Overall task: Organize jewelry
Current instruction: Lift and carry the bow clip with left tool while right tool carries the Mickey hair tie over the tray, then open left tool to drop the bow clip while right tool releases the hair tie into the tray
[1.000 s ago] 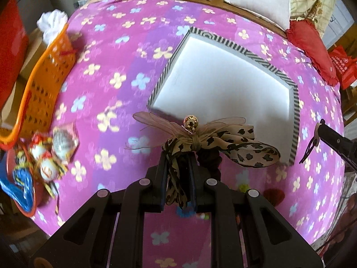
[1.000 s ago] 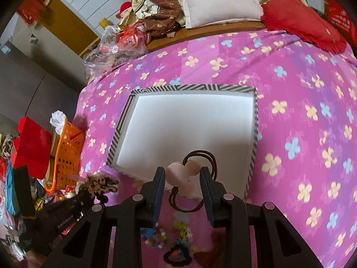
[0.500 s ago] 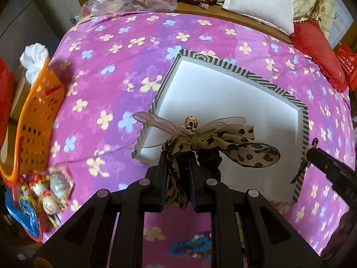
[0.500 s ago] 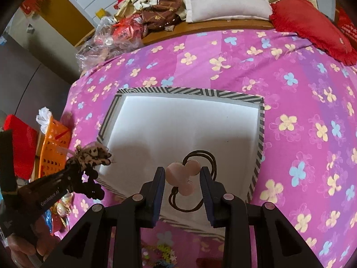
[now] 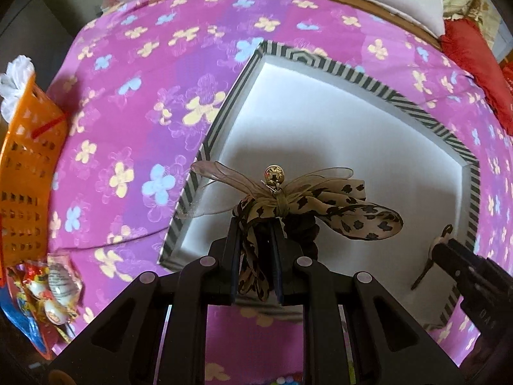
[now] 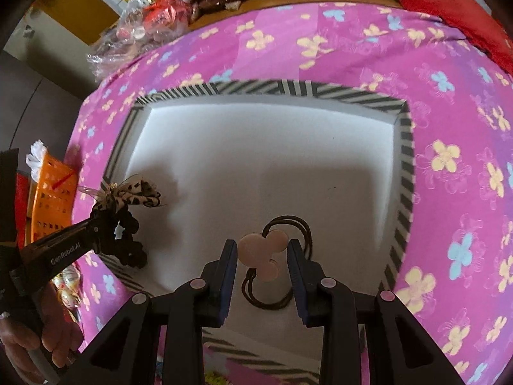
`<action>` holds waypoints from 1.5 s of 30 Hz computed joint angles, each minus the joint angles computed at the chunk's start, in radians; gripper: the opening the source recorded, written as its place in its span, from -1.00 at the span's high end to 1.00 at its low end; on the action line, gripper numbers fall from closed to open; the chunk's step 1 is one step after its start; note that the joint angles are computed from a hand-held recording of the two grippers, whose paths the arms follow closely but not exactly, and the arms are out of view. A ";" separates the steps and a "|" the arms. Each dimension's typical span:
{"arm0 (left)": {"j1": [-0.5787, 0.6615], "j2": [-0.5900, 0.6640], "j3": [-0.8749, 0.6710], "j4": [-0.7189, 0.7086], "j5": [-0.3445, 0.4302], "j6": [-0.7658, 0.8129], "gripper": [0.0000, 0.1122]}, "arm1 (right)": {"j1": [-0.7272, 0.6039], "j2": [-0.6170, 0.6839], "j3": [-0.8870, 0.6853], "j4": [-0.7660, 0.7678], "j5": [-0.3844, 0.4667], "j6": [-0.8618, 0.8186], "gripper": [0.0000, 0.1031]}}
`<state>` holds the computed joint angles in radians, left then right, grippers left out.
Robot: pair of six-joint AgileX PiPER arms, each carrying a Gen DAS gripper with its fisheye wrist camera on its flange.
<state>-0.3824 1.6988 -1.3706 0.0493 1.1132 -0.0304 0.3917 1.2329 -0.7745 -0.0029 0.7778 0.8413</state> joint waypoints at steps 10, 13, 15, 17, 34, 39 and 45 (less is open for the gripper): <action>-0.015 0.043 0.034 0.032 -0.028 -0.038 0.69 | -0.010 0.044 0.028 0.019 -0.042 -0.016 0.41; -0.016 0.050 0.038 0.038 -0.035 -0.050 0.68 | -0.002 0.053 0.020 0.009 -0.038 -0.007 0.39; -0.020 0.053 0.038 0.039 -0.035 -0.064 0.61 | 0.002 0.053 0.018 0.008 -0.038 -0.002 0.24; -0.025 0.058 0.038 0.036 -0.038 -0.074 0.44 | 0.009 0.063 0.009 0.000 -0.033 0.010 0.21; 0.047 -0.134 0.134 0.000 -0.033 0.006 -0.07 | 0.275 -0.109 -0.014 -0.228 0.090 0.452 0.15; 0.084 -0.216 0.177 -0.011 0.004 0.029 -0.07 | 0.397 -0.128 -0.040 -0.277 0.159 0.584 0.15; 0.123 -0.316 0.251 -0.018 0.040 0.079 -0.07 | 0.577 -0.118 -0.074 -0.344 0.240 0.771 0.15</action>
